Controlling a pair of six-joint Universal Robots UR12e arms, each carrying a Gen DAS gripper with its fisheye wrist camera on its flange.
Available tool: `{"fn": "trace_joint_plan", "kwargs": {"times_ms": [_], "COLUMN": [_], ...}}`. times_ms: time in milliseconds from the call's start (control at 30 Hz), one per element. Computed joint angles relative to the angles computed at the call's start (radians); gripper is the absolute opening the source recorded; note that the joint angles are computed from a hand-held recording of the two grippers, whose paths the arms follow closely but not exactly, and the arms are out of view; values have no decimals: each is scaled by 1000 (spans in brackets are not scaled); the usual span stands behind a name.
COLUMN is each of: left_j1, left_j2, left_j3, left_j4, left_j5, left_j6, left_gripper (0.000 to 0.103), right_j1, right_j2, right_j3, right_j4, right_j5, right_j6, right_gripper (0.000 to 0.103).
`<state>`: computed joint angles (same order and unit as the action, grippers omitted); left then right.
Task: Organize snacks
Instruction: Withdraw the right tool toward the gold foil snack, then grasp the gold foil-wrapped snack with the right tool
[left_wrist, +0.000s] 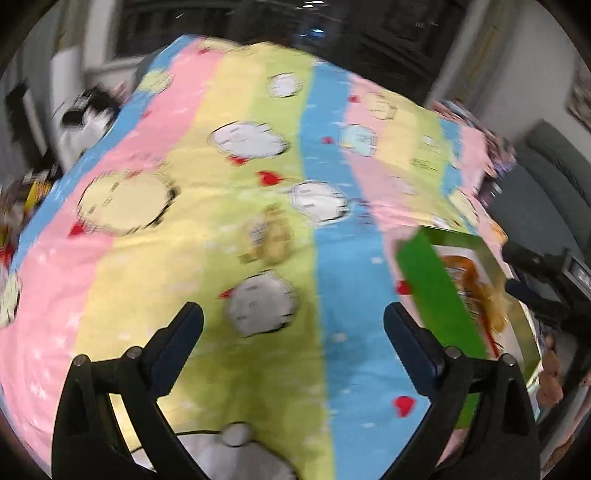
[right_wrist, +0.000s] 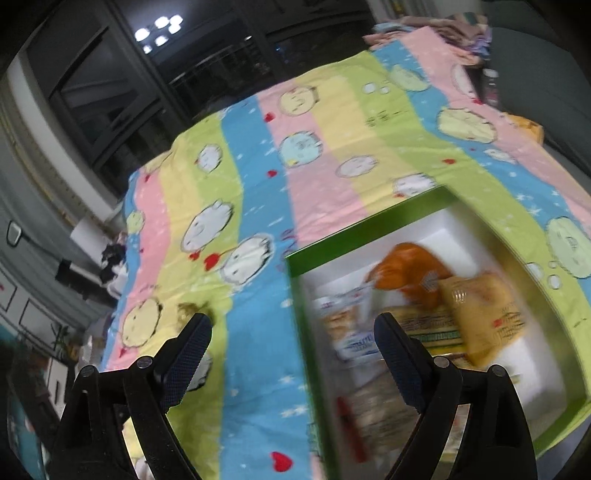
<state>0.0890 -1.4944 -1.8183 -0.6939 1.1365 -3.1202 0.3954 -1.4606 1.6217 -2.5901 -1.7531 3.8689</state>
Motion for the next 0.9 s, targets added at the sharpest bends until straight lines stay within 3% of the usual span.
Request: {"fn": "trace_joint_plan", "kwargs": {"times_ms": [133, 267, 433, 633, 767, 900], "left_j1": [26, 45, 48, 73, 82, 87], "left_j2": [-13, -22, -28, -26, -26, -26], "left_j3": [4, 10, 20, 18, 20, 21], "left_j4": [-19, -38, -68, -75, -84, -88], "left_j5": [54, 53, 70, 50, 52, 44], "left_j6": [-64, -84, -97, -116, -131, -132], "left_gripper": [98, 98, 98, 98, 98, 98], "right_j1": [18, 24, 32, 49, 62, 65], "right_j2": [44, 94, 194, 318, 393, 416], "right_j3": [-49, -100, -233, -401, -510, -532], "right_j4": [33, 46, 159, 268, 396, 430], "right_j5": [51, 146, 232, 209, 149, 144], "right_j6": [-27, -55, -106, -118, -128, -135], "right_gripper": [90, 90, 90, 83, 71, 58]}}
